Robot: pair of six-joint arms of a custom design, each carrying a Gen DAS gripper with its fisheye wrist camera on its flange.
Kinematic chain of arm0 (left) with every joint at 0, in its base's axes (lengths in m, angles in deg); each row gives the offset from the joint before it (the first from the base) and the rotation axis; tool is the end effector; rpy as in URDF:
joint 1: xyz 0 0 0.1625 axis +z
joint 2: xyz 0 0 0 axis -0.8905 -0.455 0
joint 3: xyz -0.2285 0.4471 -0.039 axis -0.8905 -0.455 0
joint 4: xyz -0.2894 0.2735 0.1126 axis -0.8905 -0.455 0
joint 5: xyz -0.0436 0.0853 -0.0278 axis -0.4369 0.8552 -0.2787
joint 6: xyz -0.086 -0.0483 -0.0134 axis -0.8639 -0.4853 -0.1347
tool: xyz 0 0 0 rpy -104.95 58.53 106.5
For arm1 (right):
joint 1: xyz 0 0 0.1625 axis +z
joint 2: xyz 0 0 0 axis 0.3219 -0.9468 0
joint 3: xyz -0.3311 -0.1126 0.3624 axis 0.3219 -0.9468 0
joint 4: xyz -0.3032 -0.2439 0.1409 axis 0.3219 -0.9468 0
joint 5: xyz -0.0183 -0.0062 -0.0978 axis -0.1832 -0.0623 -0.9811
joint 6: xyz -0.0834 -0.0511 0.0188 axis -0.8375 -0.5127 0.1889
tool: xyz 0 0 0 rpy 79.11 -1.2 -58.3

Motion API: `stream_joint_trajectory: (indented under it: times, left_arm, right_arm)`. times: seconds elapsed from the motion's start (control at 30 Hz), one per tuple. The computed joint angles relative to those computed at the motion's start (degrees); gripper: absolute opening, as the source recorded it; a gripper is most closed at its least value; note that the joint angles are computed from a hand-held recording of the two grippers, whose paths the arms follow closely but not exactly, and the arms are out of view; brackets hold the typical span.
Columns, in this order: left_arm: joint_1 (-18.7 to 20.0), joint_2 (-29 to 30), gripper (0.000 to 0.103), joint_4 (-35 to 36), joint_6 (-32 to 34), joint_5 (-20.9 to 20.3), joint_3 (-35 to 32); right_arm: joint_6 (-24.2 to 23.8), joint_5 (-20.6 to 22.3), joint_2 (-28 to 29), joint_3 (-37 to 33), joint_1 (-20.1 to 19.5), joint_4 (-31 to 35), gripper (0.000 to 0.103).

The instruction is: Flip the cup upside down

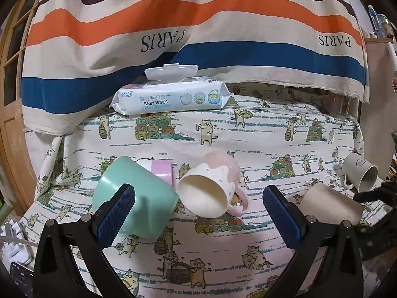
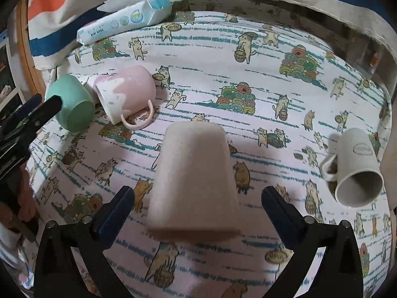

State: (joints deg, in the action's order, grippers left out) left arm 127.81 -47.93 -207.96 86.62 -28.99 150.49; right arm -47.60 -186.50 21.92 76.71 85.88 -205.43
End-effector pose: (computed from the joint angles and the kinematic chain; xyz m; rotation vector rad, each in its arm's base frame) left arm -0.0006 -0.5023 0.2173 0.1958 1.7901 -1.4794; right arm 0.2688 -0.6288 -0.0508 1.2028 -2.3688 0.5273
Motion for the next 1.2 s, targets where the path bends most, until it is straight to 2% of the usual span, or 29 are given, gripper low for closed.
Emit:
stream_joint_trajectory:
  times: [0.07, 0.13, 0.2, 0.27, 0.37, 0.5, 0.6, 0.67, 0.73, 0.87, 1.0, 1.2]
  left_arm:
    - [0.11, -1.92, 0.102, 8.14, -6.52, 0.05, 0.32]
    - [0.17, -4.52, 0.102, 19.49, -14.40, -0.69, 0.08]
    - [-0.31, -6.01, 0.102, 30.11, -19.82, 0.55, -2.04]
    - [-0.52, -7.17, 0.097, 40.78, -24.34, -0.28, -4.59]
    - [-0.32, -6.80, 0.091, 53.11, -25.81, -2.64, -9.66]
    - [0.78, -5.87, 0.076, 70.68, -29.46, -6.31, -16.52]
    - [1.66, -5.31, 0.076, 80.93, -32.55, -9.45, -20.39]
    - [1.88, -4.81, 0.076, 87.14, -34.67, -9.88, -22.29]
    - [1.86, -4.18, 0.070, 91.18, -37.99, -7.62, -23.48]
    - [2.40, -4.83, 0.069, 93.17, -39.69, -9.37, -23.51]
    - [2.26, -5.69, 0.068, 93.05, -40.42, -7.34, -22.45]
    - [1.87, -8.75, 0.067, 91.06, -41.66, -5.02, -17.36]
  right_arm:
    - [0.73, 0.32, -0.70, 1.09, -0.44, 0.81, 0.102]
    - [1.17, 0.56, -1.13, 1.87, -0.78, 1.47, 0.102]
    - [1.15, 0.62, -1.16, 2.32, -0.95, 1.62, 0.103]
    - [1.40, 0.91, -1.01, 2.73, -1.18, 0.97, 0.102]
    - [2.12, 0.90, -1.03, 2.79, -1.33, 1.02, 0.102]
    - [4.45, 2.84, -1.73, 3.33, -2.02, -0.28, 0.102]
    - [5.38, 3.01, -2.02, 2.77, -2.32, 1.73, 0.102]
    - [5.47, 3.04, -1.86, 2.55, -2.49, 1.17, 0.102]
    - [5.68, 2.81, -1.83, 2.18, -2.69, 1.38, 0.102]
    - [6.46, 2.49, -1.89, 1.43, -3.12, 3.03, 0.102]
    - [6.01, 1.64, -1.95, 1.43, -3.43, 1.64, 0.102]
    - [5.96, -0.74, -1.89, 0.62, -3.61, -1.71, 0.102]
